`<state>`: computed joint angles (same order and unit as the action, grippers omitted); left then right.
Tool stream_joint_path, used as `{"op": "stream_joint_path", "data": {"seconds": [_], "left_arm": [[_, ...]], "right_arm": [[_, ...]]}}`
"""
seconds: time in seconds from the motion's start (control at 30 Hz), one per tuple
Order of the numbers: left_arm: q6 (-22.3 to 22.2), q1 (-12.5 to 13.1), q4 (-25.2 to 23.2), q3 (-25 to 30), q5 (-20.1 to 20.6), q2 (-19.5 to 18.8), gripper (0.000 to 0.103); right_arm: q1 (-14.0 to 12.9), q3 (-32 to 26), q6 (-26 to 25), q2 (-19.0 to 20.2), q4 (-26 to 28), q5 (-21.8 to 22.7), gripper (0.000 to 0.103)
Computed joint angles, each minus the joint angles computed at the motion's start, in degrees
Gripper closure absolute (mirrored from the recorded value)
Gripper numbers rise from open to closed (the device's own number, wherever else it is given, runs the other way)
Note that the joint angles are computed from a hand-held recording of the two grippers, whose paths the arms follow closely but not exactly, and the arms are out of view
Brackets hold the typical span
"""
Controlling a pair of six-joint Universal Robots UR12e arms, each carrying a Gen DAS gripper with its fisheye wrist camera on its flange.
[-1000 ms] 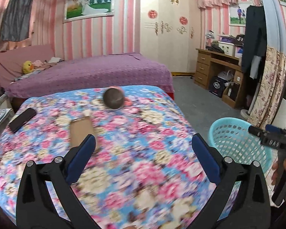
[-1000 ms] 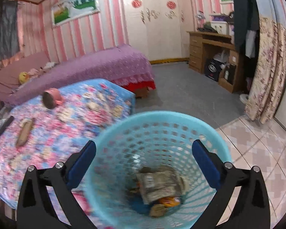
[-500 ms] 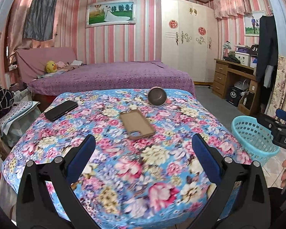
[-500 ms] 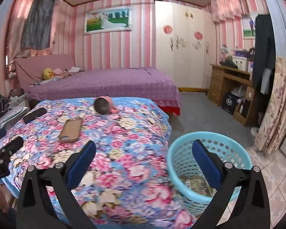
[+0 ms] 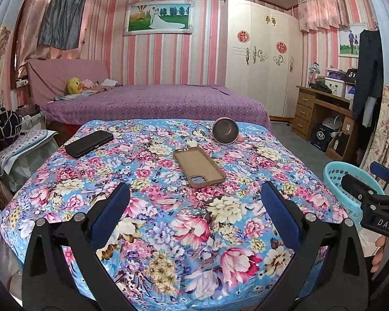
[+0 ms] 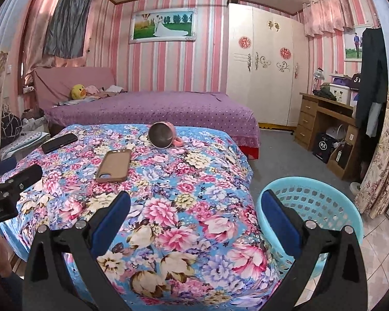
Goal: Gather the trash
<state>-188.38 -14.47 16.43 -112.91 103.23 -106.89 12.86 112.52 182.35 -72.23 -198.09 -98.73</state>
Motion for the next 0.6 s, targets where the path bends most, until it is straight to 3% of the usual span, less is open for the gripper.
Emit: {"op": "stream_joint_path", "data": {"seconds": [0.6], "left_arm": [[1.3, -0.7, 1.8, 0.1, 1.8, -0.4, 0.005]], "right_arm": [[0.7, -0.5, 0.2, 0.6, -0.9, -1.9, 0.005]]}}
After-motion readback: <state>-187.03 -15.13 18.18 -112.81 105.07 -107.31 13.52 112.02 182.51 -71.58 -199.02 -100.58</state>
